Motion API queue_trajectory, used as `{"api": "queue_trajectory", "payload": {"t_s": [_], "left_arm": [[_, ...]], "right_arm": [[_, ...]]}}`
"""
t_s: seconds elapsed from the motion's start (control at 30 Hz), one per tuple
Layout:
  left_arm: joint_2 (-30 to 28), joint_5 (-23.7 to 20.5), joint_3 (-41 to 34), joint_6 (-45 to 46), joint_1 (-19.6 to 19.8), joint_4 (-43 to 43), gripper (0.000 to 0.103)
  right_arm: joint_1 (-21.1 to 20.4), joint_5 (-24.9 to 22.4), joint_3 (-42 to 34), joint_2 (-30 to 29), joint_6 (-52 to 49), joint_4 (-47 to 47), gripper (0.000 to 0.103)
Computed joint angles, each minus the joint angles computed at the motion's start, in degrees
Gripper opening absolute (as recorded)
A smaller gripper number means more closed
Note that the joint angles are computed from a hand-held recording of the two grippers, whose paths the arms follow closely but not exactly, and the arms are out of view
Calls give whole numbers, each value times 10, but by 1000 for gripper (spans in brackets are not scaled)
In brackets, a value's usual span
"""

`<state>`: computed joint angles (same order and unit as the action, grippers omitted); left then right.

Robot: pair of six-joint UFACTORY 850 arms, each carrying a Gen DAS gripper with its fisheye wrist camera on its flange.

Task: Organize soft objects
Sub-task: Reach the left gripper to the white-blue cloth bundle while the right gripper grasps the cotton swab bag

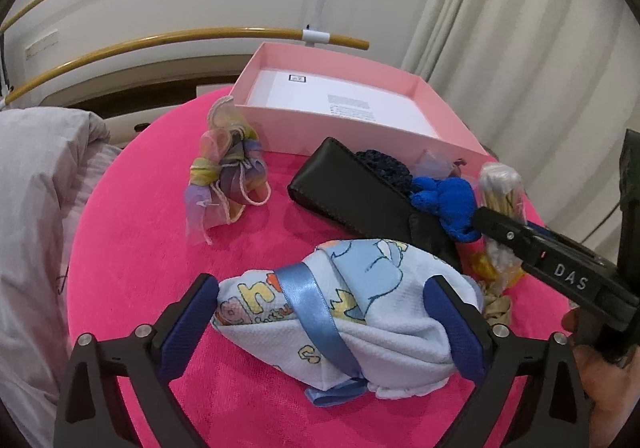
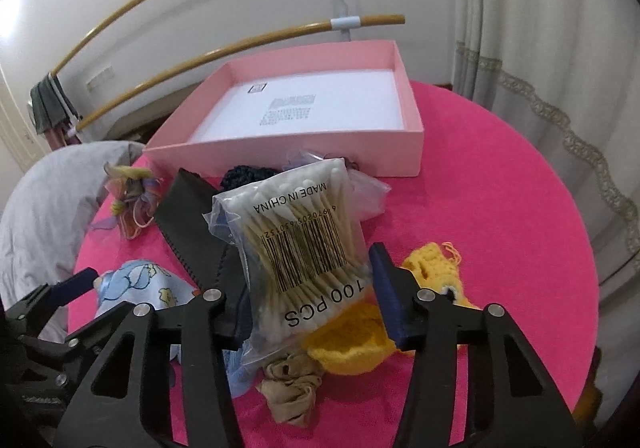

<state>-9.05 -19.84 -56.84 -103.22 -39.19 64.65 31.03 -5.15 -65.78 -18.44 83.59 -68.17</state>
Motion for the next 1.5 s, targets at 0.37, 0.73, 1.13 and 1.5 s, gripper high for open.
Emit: {"api": "queue_trajectory", "payload": {"t_s": [0.37,0.73,1.13,1.5], "left_arm": [[-10,-108,-22,45,-39,2,103],[8,-71,13,49,-35,-29,103],[-2,48,7,184,24,-138,103],[-35,118,-8,379,46,-301,102]], "right_arm": [[4,-5,29,32,134,-119,47],[4,-3,32,37,92,-80,47],[6,-3,36,41,101,-85,47],[5,-1,36,39,113,-99,47]]}}
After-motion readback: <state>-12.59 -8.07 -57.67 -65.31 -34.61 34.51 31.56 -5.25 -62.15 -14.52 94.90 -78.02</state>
